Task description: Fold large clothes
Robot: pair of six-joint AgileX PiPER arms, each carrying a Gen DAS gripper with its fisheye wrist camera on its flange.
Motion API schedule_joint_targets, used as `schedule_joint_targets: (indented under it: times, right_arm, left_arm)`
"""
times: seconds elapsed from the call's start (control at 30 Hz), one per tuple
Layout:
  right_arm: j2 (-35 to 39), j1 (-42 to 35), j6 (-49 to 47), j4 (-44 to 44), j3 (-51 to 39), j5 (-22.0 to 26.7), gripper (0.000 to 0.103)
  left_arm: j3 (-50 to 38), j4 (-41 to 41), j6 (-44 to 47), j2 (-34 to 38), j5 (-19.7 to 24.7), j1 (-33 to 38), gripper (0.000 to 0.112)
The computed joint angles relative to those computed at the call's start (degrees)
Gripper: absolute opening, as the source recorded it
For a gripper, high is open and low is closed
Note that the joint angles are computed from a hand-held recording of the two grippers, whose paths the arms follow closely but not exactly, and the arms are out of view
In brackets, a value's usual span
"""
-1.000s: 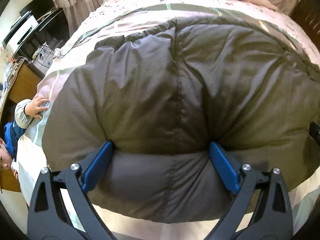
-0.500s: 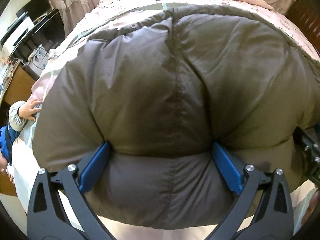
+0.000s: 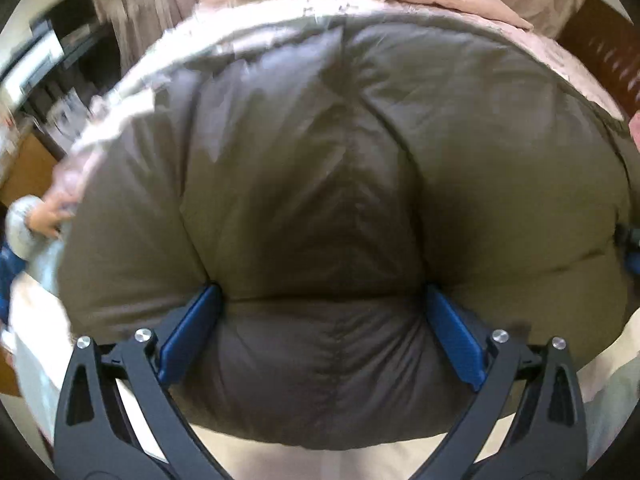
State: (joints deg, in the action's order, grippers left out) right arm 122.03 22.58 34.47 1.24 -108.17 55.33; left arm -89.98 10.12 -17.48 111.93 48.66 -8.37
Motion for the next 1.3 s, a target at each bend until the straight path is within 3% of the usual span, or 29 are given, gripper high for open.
schedule_joint_targets:
  times: [0.1, 0.23, 0.33, 0.4, 0.47, 0.5, 0.57, 0.67, 0.77, 0.9, 1.07, 1.17, 1.3]
  right_arm:
    - [3.37, 3.55, 3.32, -7.98, -5.61, 4.49, 0.102]
    - [6.65, 4.03, 4.68, -10.2, -9.23, 5.94, 0.102]
    - [8.01, 3.65, 5.56, -9.45, -13.34, 9.56, 0.102]
    - [5.65, 3.57, 9.22, -9.22, -12.03, 8.31, 0.102]
    - [4.23, 3.41, 10.46, -8.52, -10.0, 6.1, 0.102]
    - [5.95, 3.57, 9.51, -7.97, -12.1, 8.15, 0.102]
    - [7.08, 4.13, 6.88, -8.15, -13.47, 11.51, 0.102]
    - [2.21, 5.53, 8.19, -9.03, -10.23, 9.66, 0.102]
    - [-3.59, 8.09, 9.02, -10.49, -8.04, 8.76, 0.102]
    - [-8.61, 13.33, 10.34, -17.04, -5.78, 10.66, 0.102]
    - [-16.67, 20.99, 15.93, -28.89, 3.49, 10.2, 0.102]
    - [-20.37, 26.1, 19.87, -37.88, 8.31, 10.2, 0.102]
    - [-23.22, 29.21, 22.15, -40.62, 11.79, 10.69, 0.102]
  left_arm:
    - [-1.15, -0.44, 0.34, 1.09, 0.64, 0.27, 0.101]
    - [-1.15, 0.08, 0.17, 1.6, 0.18, 0.36, 0.101]
    - [2.93, 1.51, -3.78, -3.57, -2.92, 0.46, 0.101]
    - [4.51, 4.73, -6.37, -6.24, -4.02, 0.57, 0.101]
    - [2.98, 6.69, -7.6, -5.15, -0.96, 0.78, 0.101]
    - [1.23, 5.27, -6.23, -2.65, 1.99, 1.72, 0.101]
    - [1.84, 2.03, -4.74, -2.01, 1.66, 3.07, 0.101]
    - [1.32, 4.98, -5.31, -5.51, 3.25, -0.28, 0.1]
    - [4.0, 9.75, -7.03, -14.24, 0.87, -7.7, 0.101]
    - [3.48, 10.01, -10.81, -20.0, 4.63, -14.17, 0.101]
    - [5.55, 22.87, -22.27, -27.84, 12.22, -24.12, 0.101]
    - [6.98, 28.1, -26.24, -31.8, 13.11, -27.71, 0.101]
    - [9.37, 21.23, -23.71, -35.07, 9.92, -26.69, 0.101]
